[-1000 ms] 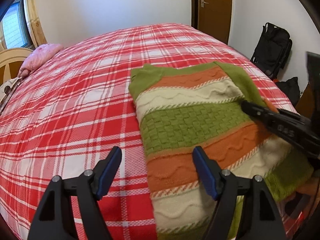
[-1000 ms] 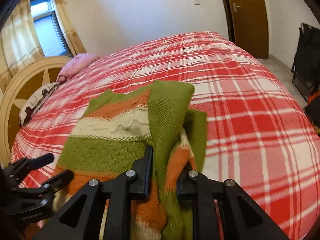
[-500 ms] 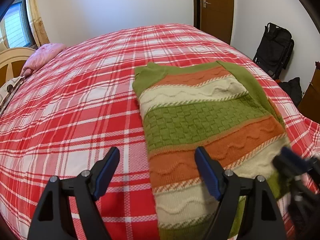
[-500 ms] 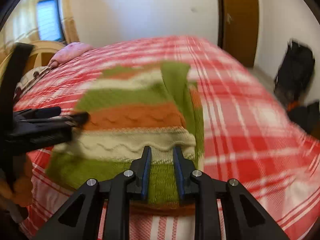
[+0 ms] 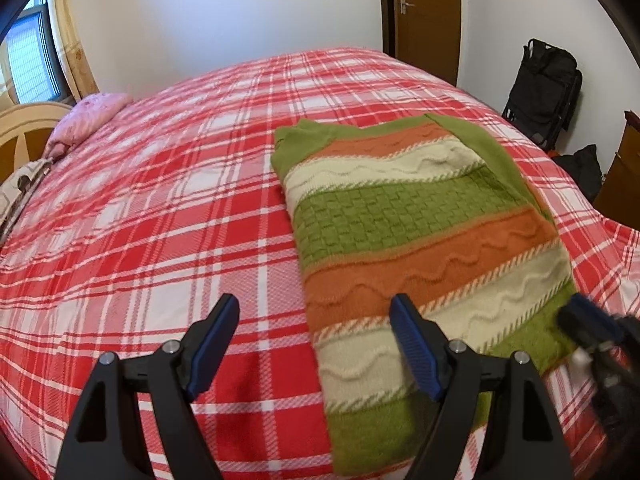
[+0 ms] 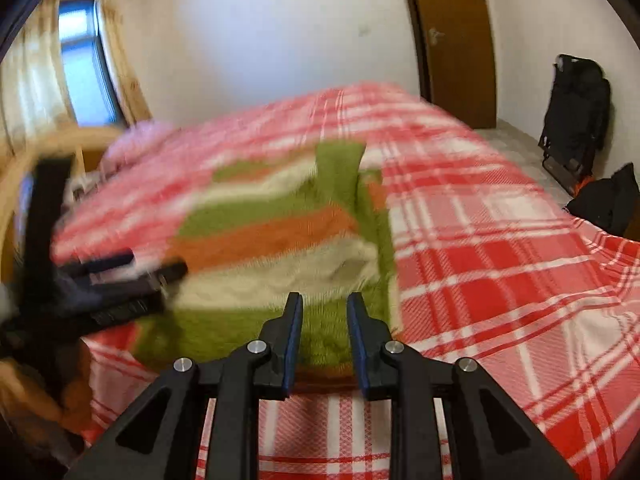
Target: Fold small clothes
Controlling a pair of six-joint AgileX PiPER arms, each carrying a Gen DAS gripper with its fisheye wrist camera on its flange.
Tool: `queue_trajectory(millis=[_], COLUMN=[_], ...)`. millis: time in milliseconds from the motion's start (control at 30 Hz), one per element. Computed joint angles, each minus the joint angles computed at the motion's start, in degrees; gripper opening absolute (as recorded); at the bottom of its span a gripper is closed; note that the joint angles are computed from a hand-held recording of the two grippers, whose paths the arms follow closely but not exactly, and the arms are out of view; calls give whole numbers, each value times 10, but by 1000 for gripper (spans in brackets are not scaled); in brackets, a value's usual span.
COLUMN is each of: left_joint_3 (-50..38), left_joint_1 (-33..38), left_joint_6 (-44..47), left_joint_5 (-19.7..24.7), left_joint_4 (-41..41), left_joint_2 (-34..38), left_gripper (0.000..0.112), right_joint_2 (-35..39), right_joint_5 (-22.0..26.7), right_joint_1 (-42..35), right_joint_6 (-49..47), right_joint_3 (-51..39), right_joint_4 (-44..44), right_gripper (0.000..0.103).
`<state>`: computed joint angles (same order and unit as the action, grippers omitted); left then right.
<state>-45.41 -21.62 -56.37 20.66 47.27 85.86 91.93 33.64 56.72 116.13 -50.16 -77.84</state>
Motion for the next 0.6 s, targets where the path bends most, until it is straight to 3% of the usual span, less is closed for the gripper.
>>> queue_trajectory(millis=[33,100,133,167,333,467,600], left_joint_3=[3,0,-5,-8,-21,-32,-26], left_joint_1=[-6,-12,-13,-13,-11,-14,9], left_joint_6=[-29,-37,-26,-15,-11,-27,10], left_joint_5=[6,14,16,16,27,36,-4], left_joint_4=[30,43,36,28,21,33,-12], left_joint_2=[-2,-1,1,2,4,27,38], left_gripper=[80,80,80,81,94,95,96], right_joint_2=[-9,-22,-22,-19,-1,29,65], right_joint_5=[11,0,-9,-15,-74,-106,-136], right_joint_1=[4,-13,-22,-34,-81,-101,-125], right_joint_6=[19,32,24,11,-35,-59,-133], right_joint_3=[4,1,-4,-13,-25,-25,-34], right_joint_4=[-15,-28,-24,-15,13,35,119], right_gripper=[26,43,57,60,60,60,60])
